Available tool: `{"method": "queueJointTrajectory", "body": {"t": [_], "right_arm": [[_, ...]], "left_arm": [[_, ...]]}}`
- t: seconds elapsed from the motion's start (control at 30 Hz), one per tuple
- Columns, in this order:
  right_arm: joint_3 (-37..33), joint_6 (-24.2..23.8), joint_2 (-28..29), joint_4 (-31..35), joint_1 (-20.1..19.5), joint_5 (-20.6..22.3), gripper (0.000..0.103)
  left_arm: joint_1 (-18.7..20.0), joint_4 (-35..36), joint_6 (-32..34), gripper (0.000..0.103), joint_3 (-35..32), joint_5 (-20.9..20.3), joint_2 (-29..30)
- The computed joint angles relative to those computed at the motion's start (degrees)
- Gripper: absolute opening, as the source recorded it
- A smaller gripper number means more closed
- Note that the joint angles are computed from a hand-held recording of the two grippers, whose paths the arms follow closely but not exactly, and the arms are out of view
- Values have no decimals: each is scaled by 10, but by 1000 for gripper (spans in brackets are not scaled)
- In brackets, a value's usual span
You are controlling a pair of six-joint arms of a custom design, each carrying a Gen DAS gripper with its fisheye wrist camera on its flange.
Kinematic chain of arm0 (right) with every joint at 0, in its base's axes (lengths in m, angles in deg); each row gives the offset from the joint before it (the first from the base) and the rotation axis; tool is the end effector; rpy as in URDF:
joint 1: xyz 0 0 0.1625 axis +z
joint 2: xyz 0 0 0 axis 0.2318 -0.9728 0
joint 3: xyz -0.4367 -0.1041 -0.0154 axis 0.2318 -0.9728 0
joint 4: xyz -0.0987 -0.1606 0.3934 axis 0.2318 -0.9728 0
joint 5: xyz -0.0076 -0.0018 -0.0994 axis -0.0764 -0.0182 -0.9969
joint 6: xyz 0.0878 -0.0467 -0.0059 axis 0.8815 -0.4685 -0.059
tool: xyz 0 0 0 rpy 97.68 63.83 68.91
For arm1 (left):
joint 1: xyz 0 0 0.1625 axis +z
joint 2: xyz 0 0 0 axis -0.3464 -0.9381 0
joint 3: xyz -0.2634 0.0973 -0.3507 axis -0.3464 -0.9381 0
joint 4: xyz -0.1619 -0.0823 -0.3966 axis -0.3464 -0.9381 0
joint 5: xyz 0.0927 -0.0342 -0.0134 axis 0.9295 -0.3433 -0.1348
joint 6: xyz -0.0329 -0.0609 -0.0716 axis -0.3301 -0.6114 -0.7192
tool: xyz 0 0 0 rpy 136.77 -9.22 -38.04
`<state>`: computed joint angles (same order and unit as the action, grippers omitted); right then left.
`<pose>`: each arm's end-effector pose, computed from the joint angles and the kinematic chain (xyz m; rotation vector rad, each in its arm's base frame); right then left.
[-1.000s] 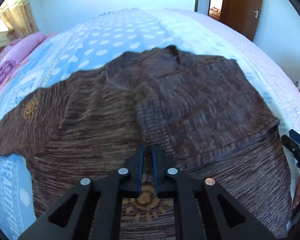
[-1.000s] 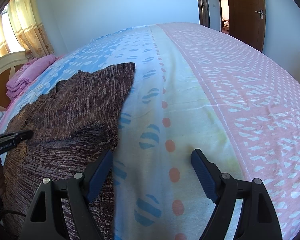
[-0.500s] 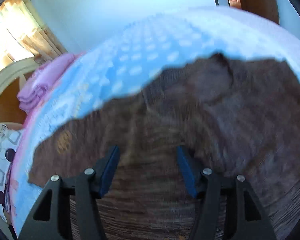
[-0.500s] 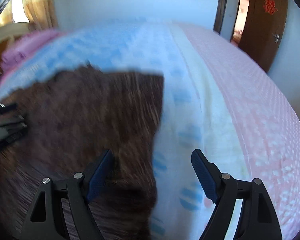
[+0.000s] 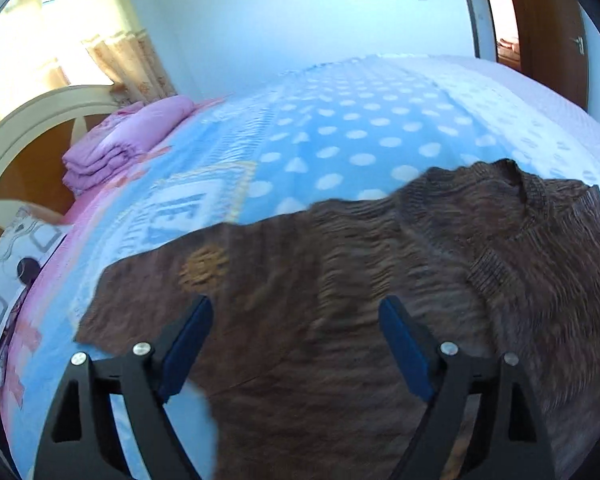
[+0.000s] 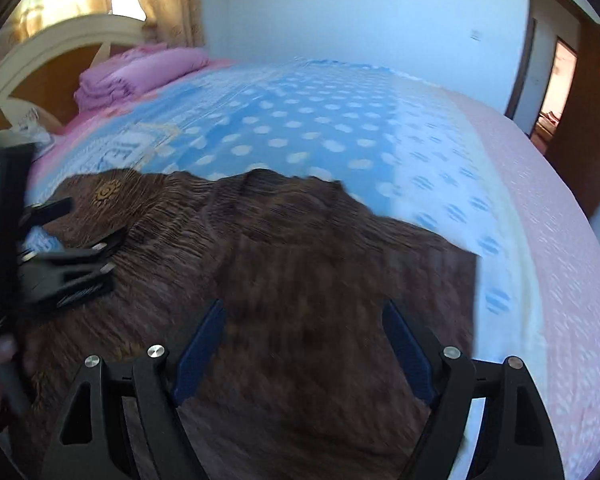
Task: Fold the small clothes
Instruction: 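Grasp the cuff of the other sleeve with the left gripper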
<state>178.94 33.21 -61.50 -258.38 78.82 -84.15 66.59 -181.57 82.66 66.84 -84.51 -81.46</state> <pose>0.0901 -0.6292 0.2908 0.1250 -2.1138 0.8822 -0.3469 -0.6698 0.0199 0.9389 2.0583 -0.7160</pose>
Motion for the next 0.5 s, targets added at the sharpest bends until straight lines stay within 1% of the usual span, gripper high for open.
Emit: {"method": "queueJointTrajectory", "body": {"t": [0.03,0.07,0.1,0.17,0.2,0.23,0.27,0.3,0.33,0.37,0.4,0.5], "right_arm": [[-20,2,16,13,0,-2,81],[-45,-10,39,15,-1,-16,81],[-84,-37,77,13,0,-54,81],[-142,-53,128,32,-6,-95,81],[-156,-63,140,23,-10,-98,81],[-157,-74,143,-5,-12,-81,82],[-166,-76,146,-9,-12,-81,82],[-175,-59,146,4,-12,-81,82],[-170,-41,138,10,-13,-71,82],[-156,-16,125,16,-14,-47,82],[-134,6,105,20,-15,-17,82],[-74,36,60,26,-9,15,82]], "left_arm": [[4,-3,-5,91,13,-4,-14],[7,-4,-9,92,22,-7,-24],[11,-3,-14,92,33,-9,-35],[22,11,-25,92,41,-3,-51],[30,18,-27,92,41,1,-56],[35,18,-25,92,41,7,-59],[41,14,-21,92,40,20,-61],[50,9,-18,92,36,32,-63],[58,10,-19,92,33,36,-66],[64,12,-20,92,29,39,-69],[74,6,-16,92,24,48,-71],[97,-29,15,92,1,75,-67]]}}
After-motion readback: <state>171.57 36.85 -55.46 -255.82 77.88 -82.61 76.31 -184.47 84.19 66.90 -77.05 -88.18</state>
